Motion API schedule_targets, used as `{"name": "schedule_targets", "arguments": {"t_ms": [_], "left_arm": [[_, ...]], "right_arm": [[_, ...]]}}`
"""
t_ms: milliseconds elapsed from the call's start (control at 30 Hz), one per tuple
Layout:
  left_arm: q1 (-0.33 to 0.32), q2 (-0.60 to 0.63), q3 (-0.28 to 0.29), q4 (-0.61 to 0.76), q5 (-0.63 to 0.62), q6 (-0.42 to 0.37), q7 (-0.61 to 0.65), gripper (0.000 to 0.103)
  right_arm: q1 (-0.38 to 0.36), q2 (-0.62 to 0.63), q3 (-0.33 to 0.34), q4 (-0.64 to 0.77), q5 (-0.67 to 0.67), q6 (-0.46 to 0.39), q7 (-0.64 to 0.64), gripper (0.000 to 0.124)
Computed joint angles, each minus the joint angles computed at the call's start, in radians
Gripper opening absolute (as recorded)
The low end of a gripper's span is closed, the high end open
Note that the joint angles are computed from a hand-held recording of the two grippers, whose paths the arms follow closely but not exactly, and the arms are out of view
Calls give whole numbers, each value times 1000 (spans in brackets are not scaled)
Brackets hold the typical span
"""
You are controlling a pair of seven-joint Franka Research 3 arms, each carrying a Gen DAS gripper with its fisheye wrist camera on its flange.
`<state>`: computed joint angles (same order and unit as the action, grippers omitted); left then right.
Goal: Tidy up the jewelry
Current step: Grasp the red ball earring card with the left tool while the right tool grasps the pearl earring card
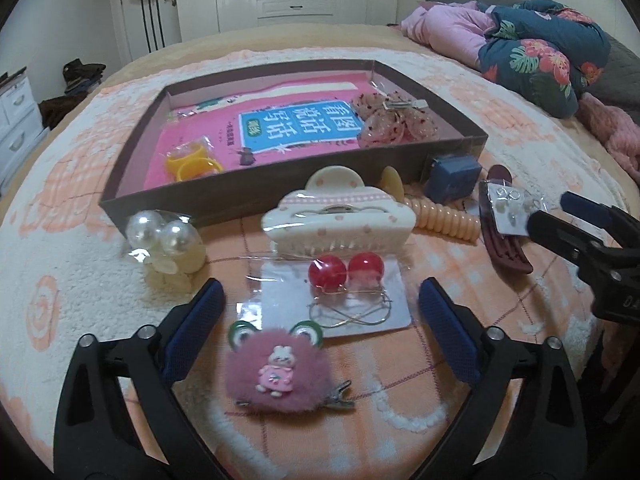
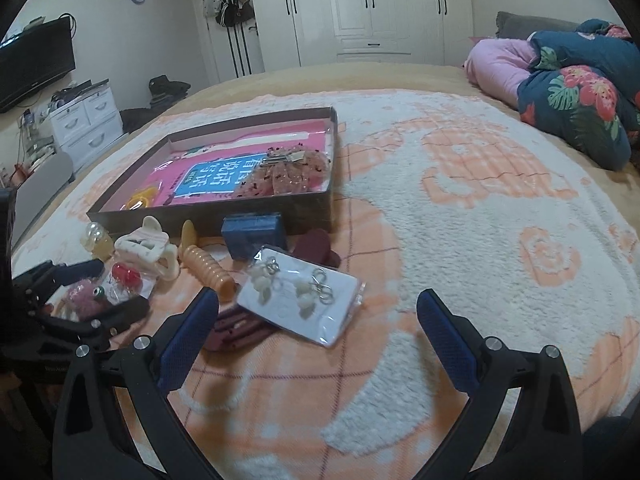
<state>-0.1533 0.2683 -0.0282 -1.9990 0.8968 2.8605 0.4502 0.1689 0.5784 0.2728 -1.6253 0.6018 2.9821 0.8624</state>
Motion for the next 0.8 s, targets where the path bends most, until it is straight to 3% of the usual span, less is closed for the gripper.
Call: {"name": "schedule_targets", "arguments": {"t_ms": [67, 300, 400, 467, 500, 800], "left_arm": [[1, 7, -2, 6, -2, 1, 10, 80], [5, 2, 6, -11, -9, 45, 2, 75], [10, -5, 9, -23, -21, 70, -1, 74], [12, -10, 11, -31, -27, 85, -3, 74], [12, -12, 12, -33, -30, 91, -5, 74], [6, -60, 29, -66, 11, 132, -74, 74]], "right_arm": [[35, 12, -39, 19, -30, -12, 40, 97], [90, 51, -88, 70, -110, -26, 117, 95], [129, 67, -137, 90, -172, -39, 172, 78], [111, 68, -117, 86, -179, -34, 168, 76], [105, 66, -110, 82, -182, -26, 165, 69], [50, 43, -78, 50, -157, -1, 195, 66]]}}
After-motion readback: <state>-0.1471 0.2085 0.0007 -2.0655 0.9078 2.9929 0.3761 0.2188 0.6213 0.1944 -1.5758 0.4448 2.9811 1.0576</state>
